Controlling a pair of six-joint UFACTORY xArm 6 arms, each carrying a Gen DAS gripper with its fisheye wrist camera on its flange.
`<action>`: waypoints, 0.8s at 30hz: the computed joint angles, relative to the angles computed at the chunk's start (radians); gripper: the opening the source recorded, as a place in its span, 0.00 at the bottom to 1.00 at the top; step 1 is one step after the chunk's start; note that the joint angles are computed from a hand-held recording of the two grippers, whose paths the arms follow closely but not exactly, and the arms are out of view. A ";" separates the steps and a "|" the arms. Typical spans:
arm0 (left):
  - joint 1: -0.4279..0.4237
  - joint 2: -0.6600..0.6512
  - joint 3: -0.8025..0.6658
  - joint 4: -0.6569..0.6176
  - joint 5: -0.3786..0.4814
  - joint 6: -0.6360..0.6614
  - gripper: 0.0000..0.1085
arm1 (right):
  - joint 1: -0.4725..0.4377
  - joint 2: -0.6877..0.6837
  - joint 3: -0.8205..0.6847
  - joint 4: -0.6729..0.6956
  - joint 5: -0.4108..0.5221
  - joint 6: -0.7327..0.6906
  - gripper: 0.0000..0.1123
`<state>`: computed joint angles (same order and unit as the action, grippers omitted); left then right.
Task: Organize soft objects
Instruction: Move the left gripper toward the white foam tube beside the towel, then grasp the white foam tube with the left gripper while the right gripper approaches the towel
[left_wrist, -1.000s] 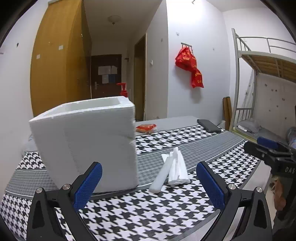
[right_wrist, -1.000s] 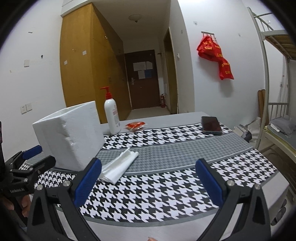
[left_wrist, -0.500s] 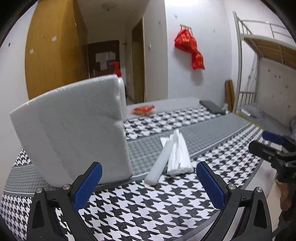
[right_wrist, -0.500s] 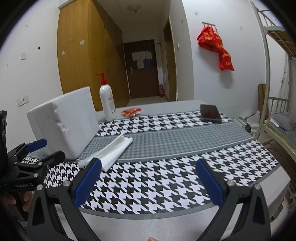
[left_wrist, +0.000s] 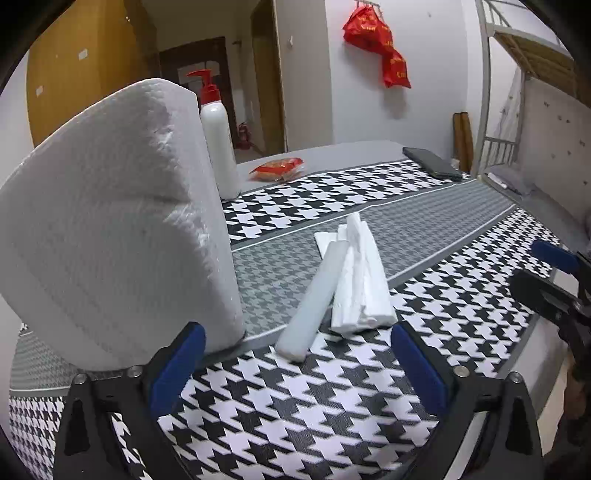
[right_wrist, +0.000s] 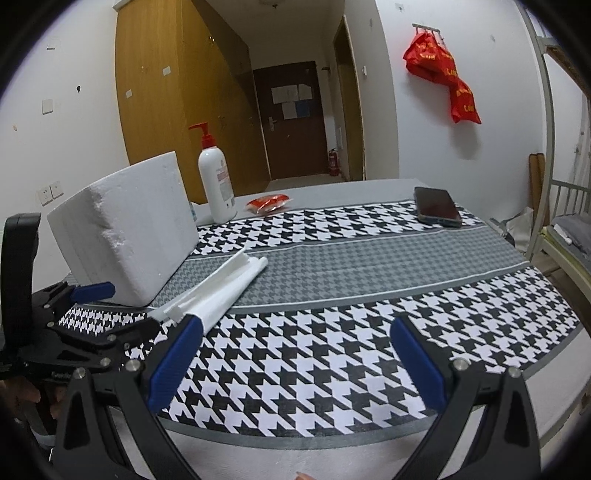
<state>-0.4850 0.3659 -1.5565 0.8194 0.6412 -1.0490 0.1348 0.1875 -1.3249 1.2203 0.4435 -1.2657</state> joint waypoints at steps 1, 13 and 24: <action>0.002 0.009 -0.011 -0.018 0.010 0.017 0.85 | -0.002 0.002 -0.002 -0.001 0.005 0.000 0.91; 0.019 0.091 -0.122 -0.203 0.100 0.175 0.51 | -0.026 0.027 -0.039 -0.046 0.076 0.039 0.91; 0.021 0.053 -0.070 -0.279 0.045 0.248 0.27 | -0.008 0.035 -0.053 -0.088 0.105 0.061 0.91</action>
